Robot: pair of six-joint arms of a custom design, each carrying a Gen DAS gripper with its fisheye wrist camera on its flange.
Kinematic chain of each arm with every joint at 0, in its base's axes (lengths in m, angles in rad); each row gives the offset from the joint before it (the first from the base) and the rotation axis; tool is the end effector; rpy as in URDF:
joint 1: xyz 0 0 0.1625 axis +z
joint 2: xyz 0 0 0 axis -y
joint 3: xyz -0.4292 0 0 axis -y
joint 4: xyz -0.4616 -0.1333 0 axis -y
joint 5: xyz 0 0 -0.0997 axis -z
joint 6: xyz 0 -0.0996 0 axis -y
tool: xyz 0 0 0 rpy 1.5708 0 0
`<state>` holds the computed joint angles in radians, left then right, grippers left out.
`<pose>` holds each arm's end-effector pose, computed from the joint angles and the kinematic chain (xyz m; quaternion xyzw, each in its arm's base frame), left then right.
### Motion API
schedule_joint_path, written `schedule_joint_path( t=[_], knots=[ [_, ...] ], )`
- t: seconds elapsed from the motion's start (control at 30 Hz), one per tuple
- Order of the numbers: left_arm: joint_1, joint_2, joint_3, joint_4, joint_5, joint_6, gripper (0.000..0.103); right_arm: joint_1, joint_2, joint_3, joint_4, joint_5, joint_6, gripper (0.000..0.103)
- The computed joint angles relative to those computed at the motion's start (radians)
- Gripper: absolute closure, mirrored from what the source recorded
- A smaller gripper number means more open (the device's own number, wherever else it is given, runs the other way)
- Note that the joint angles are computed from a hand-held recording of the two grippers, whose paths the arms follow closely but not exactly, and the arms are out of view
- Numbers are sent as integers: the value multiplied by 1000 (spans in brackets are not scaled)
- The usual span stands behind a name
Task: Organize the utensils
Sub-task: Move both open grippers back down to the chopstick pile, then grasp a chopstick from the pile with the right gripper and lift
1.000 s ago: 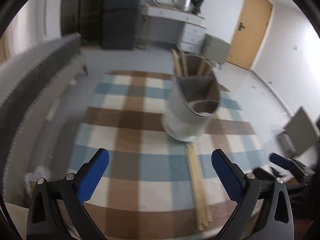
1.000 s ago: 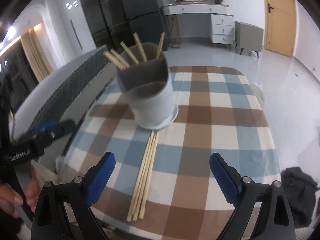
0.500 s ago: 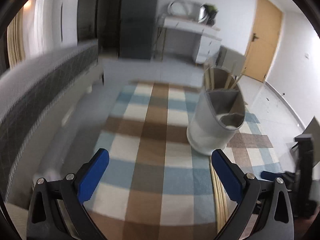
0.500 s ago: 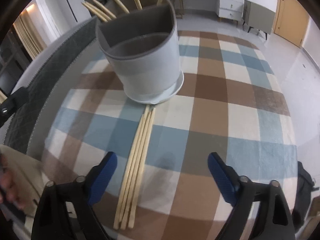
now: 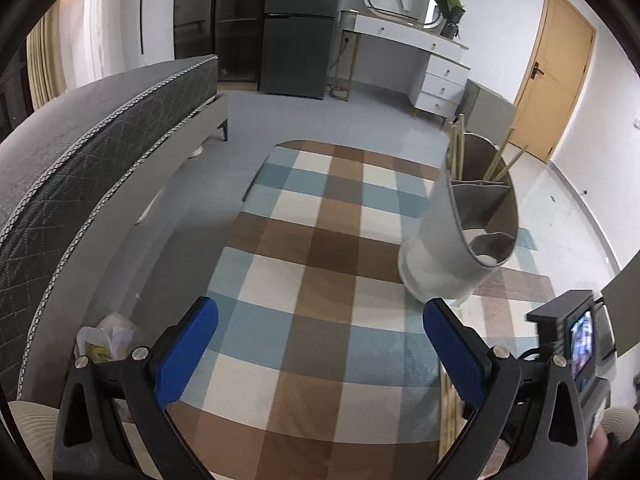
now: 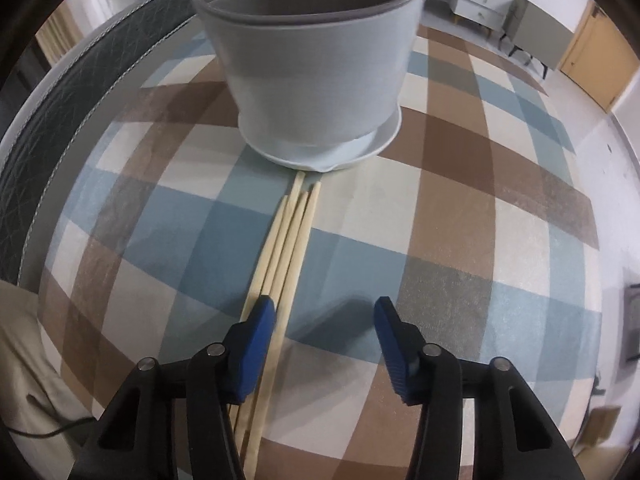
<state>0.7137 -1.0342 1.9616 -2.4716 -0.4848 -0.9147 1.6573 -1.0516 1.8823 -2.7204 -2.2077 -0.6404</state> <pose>-0.3047 -0.5567 0.1130 -0.0178 0.8559 -0.3929 0.3357 0.1294 -0.6352 0.1495 0.2869 -0.8941 0.0605 0.3386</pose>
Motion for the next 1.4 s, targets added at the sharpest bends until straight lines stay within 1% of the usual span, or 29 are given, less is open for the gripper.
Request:
schedule_joint_path(
  t=[0.03, 0.1, 0.17, 0.2, 0.3, 0.37, 0.47, 0.6, 0.67, 0.8, 0.87, 0.9, 0.97, 1.0, 1.03, 1.07, 1.2, 1.27, 1.3, 1.37, 1.4],
  knots=[
    [1, -1, -1, -4, -6, 5, 3, 4, 3, -1, -4, -11, -3, 54],
    [4, -4, -2, -3, -13, 3, 3, 10, 8, -8, 8, -24, 4, 59],
    [8, -10, 0, -10, -29, 2, 3, 16, 16, -17, 17, -49, 4, 72],
    [11, -14, 5, -36, -41, 13, 3, 18, 22, -23, 33, -69, 6, 74],
    [13, -21, 6, -42, -50, 5, 3, 14, 16, -26, 56, -65, 9, 74],
    [12, -22, 4, -45, -53, 5, 3, 14, 15, -28, 68, -76, 8, 74],
    [12, -20, 4, -70, -62, 25, 3, 15, 21, -34, 52, -85, 1, 73],
    [14, -23, 7, -96, -79, 40, 3, 7, 43, -80, 88, -65, 49, 72],
    [15, -26, 9, -110, -88, 45, 3, 10, 64, -107, 97, -60, 56, 72],
    [5, -22, 12, -129, -46, 67, 3, 24, 99, -143, 109, -83, 60, 70],
    [4, -19, 13, -150, -41, 81, 3, 28, 107, -151, 114, -87, 64, 73],
    [5, -18, 7, -131, -37, 72, 3, 28, 108, -151, 107, -84, 59, 73],
    [6, -16, 6, -128, -34, 78, 3, 20, 100, -146, 108, -46, 55, 82],
    [6, -16, 4, -113, -32, 68, 3, 21, 96, -134, 91, -43, 48, 83],
    [7, -18, 2, -93, -29, 53, 3, 20, 91, -121, 69, -31, 32, 95],
    [9, -19, 1, -75, -28, 41, 3, 19, 86, -109, 49, -20, 18, 97],
    [14, -21, -3, -30, -38, 7, 3, 0, 48, -68, 27, 53, 33, 98],
    [13, -13, -9, -16, -46, 17, 3, -16, 13, -46, 17, 111, 52, 98],
    [13, -7, -13, -13, -54, 32, 3, -23, -1, -40, 15, 133, 61, 98],
    [14, 10, -21, -22, -79, 78, 3, -43, -42, -25, 20, 207, 99, 98],
    [18, 20, -25, -35, -108, 109, 3, -54, -67, -17, 18, 248, 120, 98]
  ],
)
